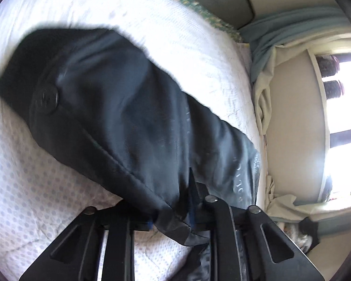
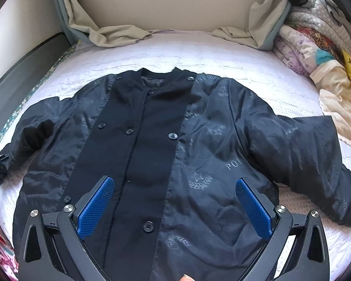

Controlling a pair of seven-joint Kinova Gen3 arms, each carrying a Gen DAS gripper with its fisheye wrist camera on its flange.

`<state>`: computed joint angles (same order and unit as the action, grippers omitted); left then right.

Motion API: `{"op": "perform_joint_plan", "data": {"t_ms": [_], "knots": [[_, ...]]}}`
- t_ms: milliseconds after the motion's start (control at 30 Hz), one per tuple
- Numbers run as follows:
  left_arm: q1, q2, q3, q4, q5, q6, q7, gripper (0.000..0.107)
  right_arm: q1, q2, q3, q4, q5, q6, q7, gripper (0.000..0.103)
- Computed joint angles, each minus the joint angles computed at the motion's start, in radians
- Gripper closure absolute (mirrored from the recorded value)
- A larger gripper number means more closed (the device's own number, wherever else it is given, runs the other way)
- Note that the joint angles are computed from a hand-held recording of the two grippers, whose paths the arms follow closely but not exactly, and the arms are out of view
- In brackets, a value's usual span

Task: Fold large clothes
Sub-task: 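Fold the held sleeve across the jacket body with the left tool, then release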

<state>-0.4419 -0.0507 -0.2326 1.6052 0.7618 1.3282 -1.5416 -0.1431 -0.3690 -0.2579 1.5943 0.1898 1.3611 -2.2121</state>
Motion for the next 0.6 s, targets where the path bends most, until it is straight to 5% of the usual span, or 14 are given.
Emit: {"op": "perform_joint_plan", "data": {"t_ms": [200, 600], "knots": [[0.085, -0.068, 0.062, -0.084, -0.175, -0.067, 0.017, 0.093, 0.010, 0.004, -0.019, 0.000, 0.030, 0.013, -0.017, 0.000], [0.319, -0.131, 0.184, -0.217, -0.368, -0.192, 0.043, 0.093, 0.021, -0.004, -0.049, -0.041, 0.099, 0.035, -0.059, 0.000]]}}
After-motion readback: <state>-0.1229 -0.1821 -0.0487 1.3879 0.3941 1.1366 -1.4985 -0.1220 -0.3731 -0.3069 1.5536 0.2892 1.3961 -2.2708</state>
